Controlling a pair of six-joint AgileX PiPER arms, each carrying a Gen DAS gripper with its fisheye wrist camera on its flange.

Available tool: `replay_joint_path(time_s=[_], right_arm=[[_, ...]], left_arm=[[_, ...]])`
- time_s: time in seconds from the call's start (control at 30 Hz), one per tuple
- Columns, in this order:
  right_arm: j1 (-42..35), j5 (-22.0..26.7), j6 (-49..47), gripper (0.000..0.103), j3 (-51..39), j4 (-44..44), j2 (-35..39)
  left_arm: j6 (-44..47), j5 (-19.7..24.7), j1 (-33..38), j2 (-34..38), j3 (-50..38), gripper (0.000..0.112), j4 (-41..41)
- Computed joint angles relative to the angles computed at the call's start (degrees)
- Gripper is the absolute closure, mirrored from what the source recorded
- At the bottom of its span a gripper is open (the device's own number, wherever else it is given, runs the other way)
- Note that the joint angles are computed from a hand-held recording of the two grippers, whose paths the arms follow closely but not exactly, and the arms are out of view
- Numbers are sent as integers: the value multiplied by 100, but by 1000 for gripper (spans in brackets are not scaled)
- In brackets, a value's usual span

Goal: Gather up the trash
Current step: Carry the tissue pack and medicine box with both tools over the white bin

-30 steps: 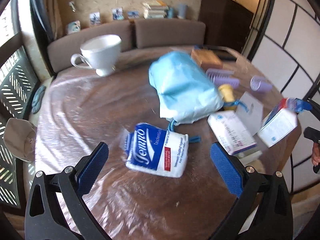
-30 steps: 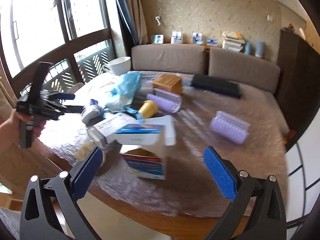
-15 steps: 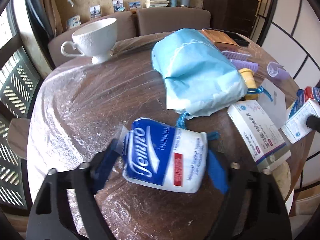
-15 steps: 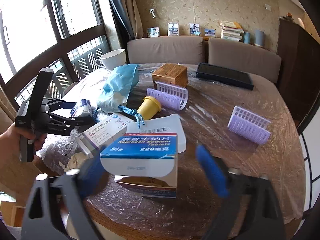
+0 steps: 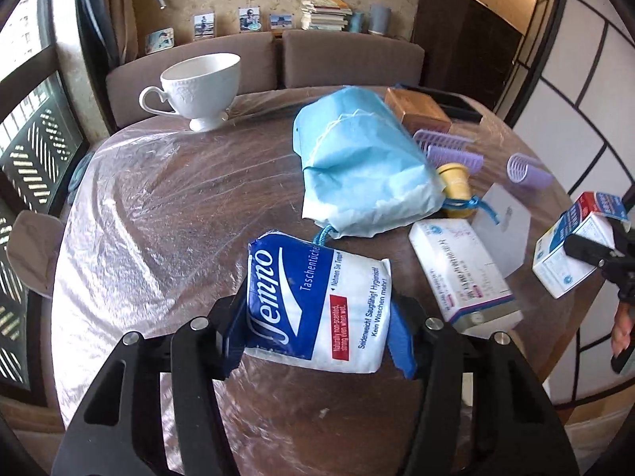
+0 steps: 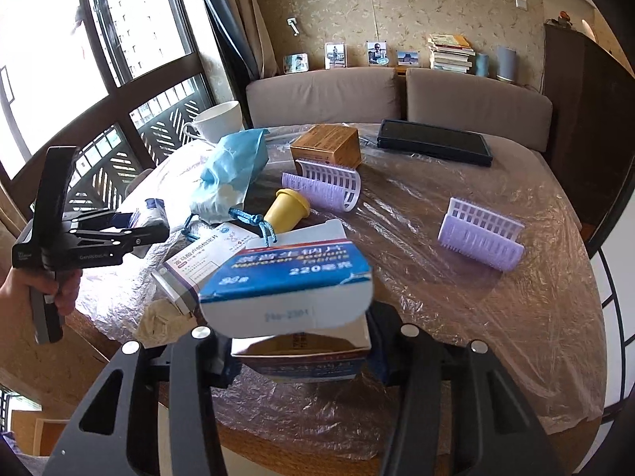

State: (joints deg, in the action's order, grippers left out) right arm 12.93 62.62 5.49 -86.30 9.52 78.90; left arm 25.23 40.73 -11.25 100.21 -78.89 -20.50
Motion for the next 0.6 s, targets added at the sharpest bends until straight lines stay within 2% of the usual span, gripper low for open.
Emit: replay_joint_path(time_s=[0.4, 0.6], right_arm=[[-103, 472, 52, 55, -327, 174, 39], [-141, 676, -33, 55, -444, 321, -123]], left_arm=[[-1353, -254, -337, -748, 497, 54, 514], [-1631, -377, -548, -1226, 836, 54, 719]])
